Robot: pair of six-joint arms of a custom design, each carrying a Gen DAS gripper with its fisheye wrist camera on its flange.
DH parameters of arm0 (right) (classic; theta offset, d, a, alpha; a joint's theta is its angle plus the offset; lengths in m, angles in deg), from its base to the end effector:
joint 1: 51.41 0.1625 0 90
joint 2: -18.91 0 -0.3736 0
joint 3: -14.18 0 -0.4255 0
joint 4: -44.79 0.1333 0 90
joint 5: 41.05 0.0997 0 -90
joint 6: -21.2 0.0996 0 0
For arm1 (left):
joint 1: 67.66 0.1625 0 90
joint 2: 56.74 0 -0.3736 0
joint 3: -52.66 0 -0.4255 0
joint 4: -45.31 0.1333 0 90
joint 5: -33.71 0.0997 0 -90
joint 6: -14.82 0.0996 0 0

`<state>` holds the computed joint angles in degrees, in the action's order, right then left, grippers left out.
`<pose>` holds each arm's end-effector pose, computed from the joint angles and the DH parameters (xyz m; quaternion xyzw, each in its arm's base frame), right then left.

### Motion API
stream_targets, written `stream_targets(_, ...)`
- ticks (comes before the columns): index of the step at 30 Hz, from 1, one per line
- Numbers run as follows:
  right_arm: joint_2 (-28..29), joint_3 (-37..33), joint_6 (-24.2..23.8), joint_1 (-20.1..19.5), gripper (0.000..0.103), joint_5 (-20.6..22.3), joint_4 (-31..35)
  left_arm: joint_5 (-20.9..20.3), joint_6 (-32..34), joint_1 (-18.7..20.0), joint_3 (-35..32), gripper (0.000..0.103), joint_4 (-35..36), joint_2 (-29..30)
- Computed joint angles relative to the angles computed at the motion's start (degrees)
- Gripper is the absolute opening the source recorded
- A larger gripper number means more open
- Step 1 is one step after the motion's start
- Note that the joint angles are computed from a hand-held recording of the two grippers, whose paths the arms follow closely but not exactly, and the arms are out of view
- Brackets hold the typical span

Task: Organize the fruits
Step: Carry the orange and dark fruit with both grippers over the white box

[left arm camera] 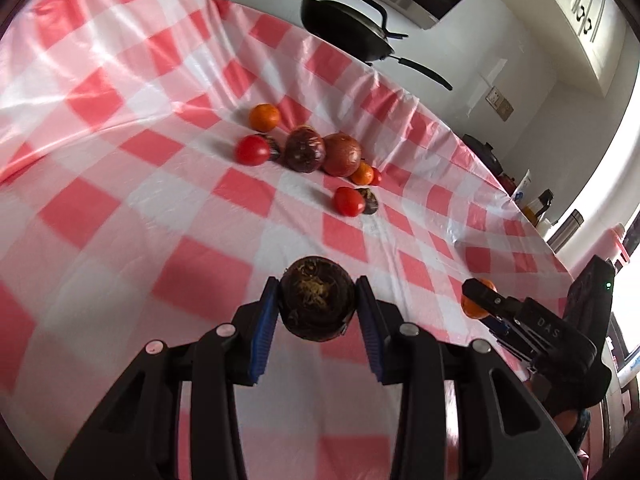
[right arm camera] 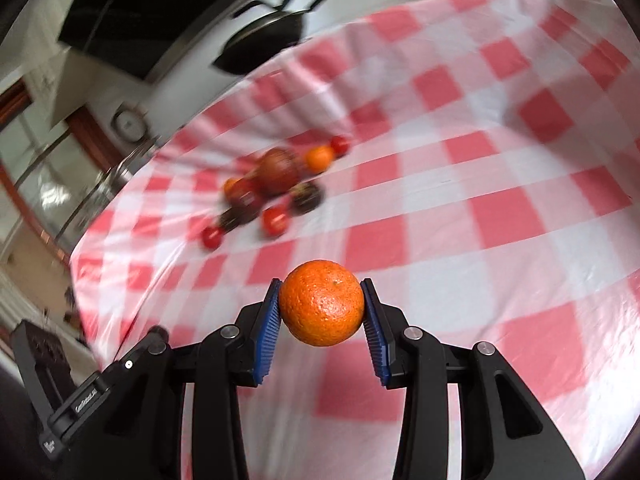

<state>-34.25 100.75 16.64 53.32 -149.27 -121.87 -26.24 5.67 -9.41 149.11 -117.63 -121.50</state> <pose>0.2810 -0.6671 0.2266 0.0963 -0.9147 0.3755 0.1144 -0.1879 -0.6518 0.2778 0.0876 0.9043 -0.4035 0.1085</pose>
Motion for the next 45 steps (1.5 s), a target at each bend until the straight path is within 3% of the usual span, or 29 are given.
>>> stream_targets(23, 3.4, 5.4, -9.7, 10.2, 0.039, 3.6, 8.4, 13.8, 1.2, -2.3, 21.0, 0.039, -1.1, -26.2)
stream_targets(32, 6.0, 6.3, -16.2, 14.6, 0.039, 5.0, 10.8, 19.5, 0.6, -2.9, 28.1, 0.039, 1.2, -37.8)
stream_targets(39, 8.7, 6.5, -22.9, 18.4, 0.039, 6.0, 13.7, 25.2, -3.4, -3.2, 33.4, 0.039, 6.2, -50.2)
stream_targets(45, 10.3, 7.6, -29.3, 21.6, 0.039, 7.6, 15.3, 31.8, -10.4, -4.5, 37.7, 0.039, 16.2, -62.3)
